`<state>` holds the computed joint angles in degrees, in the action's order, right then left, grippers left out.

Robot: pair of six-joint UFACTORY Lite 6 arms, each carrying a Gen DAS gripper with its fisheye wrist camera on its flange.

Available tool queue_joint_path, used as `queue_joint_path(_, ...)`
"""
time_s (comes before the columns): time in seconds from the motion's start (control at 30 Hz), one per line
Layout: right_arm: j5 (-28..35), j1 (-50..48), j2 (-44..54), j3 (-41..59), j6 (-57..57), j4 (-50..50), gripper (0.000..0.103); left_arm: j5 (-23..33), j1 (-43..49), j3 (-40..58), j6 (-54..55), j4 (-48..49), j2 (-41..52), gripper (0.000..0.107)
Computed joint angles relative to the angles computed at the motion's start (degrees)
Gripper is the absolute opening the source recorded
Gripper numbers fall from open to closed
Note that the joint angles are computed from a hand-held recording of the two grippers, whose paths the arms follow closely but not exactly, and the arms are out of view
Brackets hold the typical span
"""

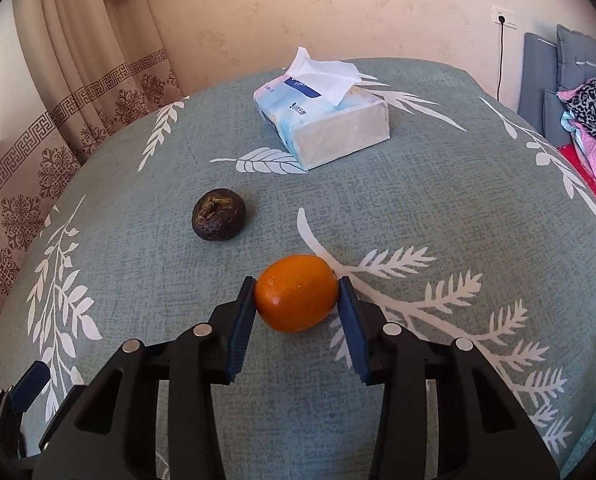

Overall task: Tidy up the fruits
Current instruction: 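Grasp the small orange with the right tool, then grasp the dark round fruit with the left tool while the right tool holds the orange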

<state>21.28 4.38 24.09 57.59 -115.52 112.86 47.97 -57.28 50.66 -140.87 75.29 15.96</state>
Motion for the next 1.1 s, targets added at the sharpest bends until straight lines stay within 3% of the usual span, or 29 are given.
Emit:
queue_joint_path(0.27,4.12,-6.66,-12.21,-13.16,-0.59,-3.65,0.042,-2.78,2.32,3.48,4.66,-0.35,1.86,0.091)
queue_joint_path(0.53,10.99,-15.35,-24.37,-26.01,-4.52,-8.93,0.042,-7.20,9.38,13.99,14.15,1.30,7.04,0.091)
queue_joint_path(0.87,15.55,-19.65,-24.18,-29.63,-8.44,-10.81,0.042,-13.49,17.36,33.53,30.02,-3.82,21.28,0.090)
queue_joint_path(1.1,15.65,-19.24,-21.64,-28.88,-9.85,-9.56,0.043,-16.74,20.31,42.50,39.15,-8.31,27.98,0.078)
